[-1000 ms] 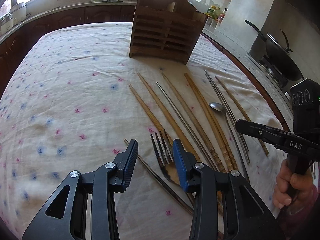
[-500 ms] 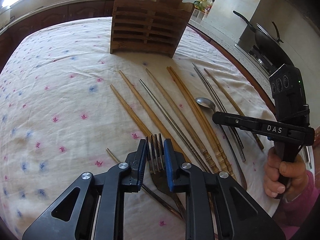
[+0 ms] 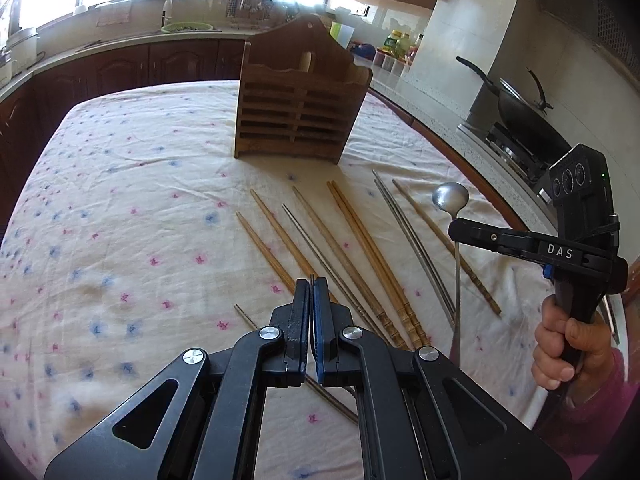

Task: Organize utensils
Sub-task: 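Close the left tool on the metal fork while the right tool grasps the metal spoon, then lower the fork and spoon into the wooden holder while opening both tools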

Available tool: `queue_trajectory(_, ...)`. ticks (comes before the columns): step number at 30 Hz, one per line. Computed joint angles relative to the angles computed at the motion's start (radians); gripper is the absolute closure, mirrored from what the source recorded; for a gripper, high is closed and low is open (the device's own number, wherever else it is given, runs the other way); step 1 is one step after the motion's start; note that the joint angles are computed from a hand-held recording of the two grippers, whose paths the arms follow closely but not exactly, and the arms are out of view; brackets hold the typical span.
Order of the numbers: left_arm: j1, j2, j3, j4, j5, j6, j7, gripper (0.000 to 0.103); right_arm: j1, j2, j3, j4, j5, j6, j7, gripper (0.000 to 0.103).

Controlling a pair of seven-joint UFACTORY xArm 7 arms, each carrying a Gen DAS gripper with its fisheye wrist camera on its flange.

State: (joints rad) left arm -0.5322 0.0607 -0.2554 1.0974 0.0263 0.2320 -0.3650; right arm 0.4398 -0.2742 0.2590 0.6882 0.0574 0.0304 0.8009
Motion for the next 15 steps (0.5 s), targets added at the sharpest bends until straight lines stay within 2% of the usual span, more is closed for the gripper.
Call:
queue_trajectory(7, 0.009, -0.052, 0.017, -0.014, 0.181, -0.062, -0.165, 0.101, -0.18, -0.073, 0.136, 0.016, -0.14, 0.018, 0.111, 0.1)
queue_trajectory(9, 0.018, -0.061, 0.015, -0.013, 0.202, -0.076, -0.185, 0.102, -0.207, -0.087, 0.151, 0.02, -0.168, 0.016, 0.13, 0.1)
queue_trajectory(15, 0.052, -0.073, 0.016, 0.01, 0.362, -0.095, -0.328, 0.102, -0.258, -0.111, 0.176, 0.038, -0.217, 0.005, 0.16, 0.1)
